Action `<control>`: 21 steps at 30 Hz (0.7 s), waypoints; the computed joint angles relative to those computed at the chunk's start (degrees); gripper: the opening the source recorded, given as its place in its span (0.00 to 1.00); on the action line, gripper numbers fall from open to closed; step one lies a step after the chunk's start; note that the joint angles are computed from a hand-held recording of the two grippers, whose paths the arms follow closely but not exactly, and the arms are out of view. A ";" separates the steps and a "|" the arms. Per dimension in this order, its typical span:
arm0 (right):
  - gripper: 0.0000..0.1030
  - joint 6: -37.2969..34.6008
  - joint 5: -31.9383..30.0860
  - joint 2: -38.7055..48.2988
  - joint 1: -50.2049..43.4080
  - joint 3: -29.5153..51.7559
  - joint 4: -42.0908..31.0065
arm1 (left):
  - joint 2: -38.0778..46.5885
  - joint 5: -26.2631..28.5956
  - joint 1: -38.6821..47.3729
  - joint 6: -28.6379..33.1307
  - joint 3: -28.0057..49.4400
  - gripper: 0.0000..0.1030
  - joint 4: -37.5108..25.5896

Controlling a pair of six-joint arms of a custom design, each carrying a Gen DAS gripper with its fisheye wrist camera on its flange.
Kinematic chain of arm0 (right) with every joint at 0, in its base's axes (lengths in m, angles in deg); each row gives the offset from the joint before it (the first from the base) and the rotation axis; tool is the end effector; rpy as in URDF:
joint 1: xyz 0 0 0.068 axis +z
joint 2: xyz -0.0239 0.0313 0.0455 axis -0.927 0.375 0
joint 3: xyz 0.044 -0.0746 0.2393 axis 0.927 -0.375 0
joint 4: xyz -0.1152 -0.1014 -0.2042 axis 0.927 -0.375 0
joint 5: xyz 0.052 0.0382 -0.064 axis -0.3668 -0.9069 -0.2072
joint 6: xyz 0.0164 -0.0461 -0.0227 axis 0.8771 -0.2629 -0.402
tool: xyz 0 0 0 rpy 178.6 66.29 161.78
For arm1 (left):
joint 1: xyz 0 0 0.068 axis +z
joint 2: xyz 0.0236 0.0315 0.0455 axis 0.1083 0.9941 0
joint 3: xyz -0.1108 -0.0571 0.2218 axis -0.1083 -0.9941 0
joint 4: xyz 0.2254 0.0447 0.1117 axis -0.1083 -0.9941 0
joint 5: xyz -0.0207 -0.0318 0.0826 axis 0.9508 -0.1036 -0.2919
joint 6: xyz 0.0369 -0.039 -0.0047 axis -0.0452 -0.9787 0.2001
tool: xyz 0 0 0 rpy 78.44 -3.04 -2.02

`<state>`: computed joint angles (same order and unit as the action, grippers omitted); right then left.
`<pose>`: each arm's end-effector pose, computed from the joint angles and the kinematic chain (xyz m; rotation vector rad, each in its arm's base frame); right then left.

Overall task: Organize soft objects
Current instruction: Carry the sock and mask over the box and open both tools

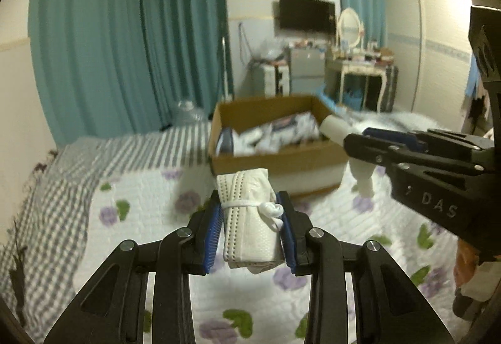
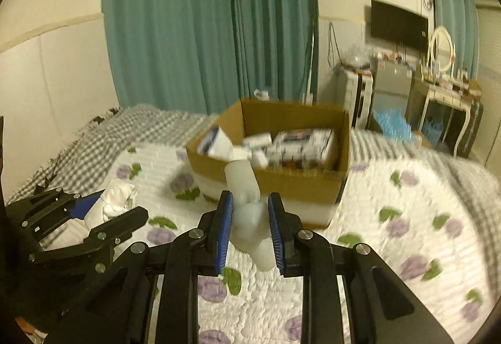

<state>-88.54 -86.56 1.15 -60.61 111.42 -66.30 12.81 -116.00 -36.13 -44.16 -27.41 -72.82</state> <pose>0.2961 0.0510 0.2357 -0.5457 2.0720 0.3556 0.2258 -0.1760 0.2310 0.0063 2.1024 0.0730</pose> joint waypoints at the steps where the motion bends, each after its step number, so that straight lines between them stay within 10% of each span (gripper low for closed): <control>1: 0.22 -0.44 -0.15 -1.02 -0.05 0.67 -0.96 | -0.45 0.01 0.03 0.48 1.45 0.32 -0.73; 21: 0.22 1.34 -7.09 24.01 -1.33 43.54 -12.56 | 19.86 11.66 14.78 11.95 28.29 0.32 -0.43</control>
<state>-87.20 -93.64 25.16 -61.94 154.96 -78.86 32.66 -104.34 -21.35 -32.21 0.88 -73.26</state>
